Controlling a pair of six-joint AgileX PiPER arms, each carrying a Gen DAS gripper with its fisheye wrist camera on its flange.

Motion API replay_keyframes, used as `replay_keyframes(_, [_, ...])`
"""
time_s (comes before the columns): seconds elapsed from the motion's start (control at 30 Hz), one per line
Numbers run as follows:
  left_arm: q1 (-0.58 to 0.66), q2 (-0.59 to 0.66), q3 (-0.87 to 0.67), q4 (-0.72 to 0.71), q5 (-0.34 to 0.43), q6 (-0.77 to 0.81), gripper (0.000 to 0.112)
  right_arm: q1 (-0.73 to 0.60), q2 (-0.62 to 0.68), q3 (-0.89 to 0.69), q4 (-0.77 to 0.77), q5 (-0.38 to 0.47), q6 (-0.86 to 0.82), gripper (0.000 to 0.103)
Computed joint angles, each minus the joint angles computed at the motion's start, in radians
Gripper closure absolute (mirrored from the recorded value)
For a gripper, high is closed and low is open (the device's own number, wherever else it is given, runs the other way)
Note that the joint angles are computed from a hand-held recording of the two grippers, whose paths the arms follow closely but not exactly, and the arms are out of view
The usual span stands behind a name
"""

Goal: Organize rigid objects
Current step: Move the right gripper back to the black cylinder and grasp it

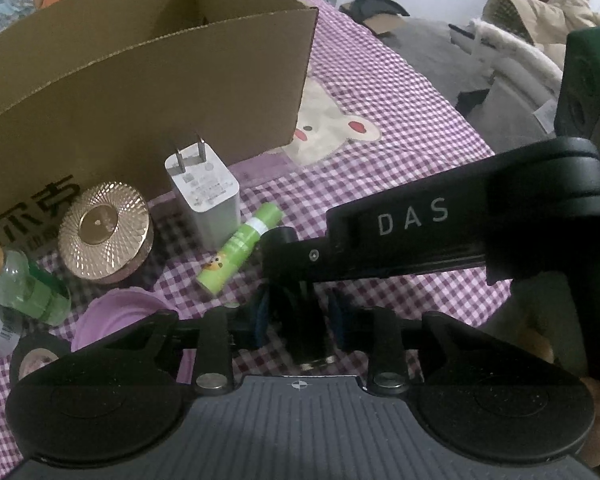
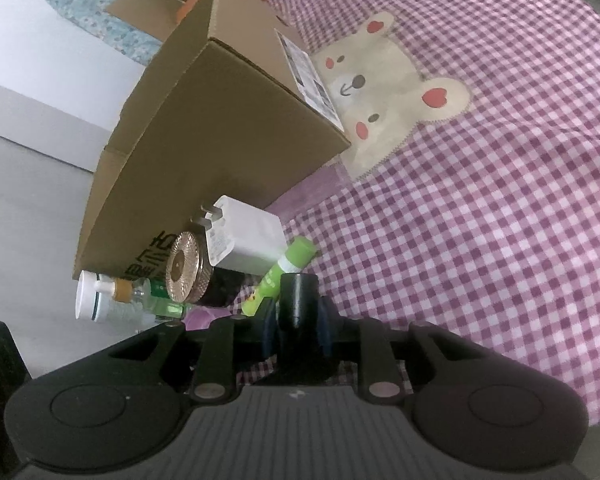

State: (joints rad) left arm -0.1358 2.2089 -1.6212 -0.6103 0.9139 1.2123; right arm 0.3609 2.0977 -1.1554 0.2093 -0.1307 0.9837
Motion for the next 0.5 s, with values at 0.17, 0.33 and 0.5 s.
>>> replay_keyframes(0.17, [0.002, -0.012, 0.012, -0.010, -0.008, 0.010, 0.087, 0.020, 0.014, -0.002, 0.133, -0.037, -0.116, 0.079])
replay_keyframes(0.33, [0.009, -0.029, 0.025, -0.024, -0.004, 0.028, 0.089, 0.017, -0.010, 0.071, 0.001, -0.103, 0.041, 0.079])
replay_keyframes(0.5, [0.018, -0.069, 0.071, -0.058, -0.016, 0.069, 0.089, 0.036, -0.056, 0.122, 0.107, -0.130, -0.057, 0.079])
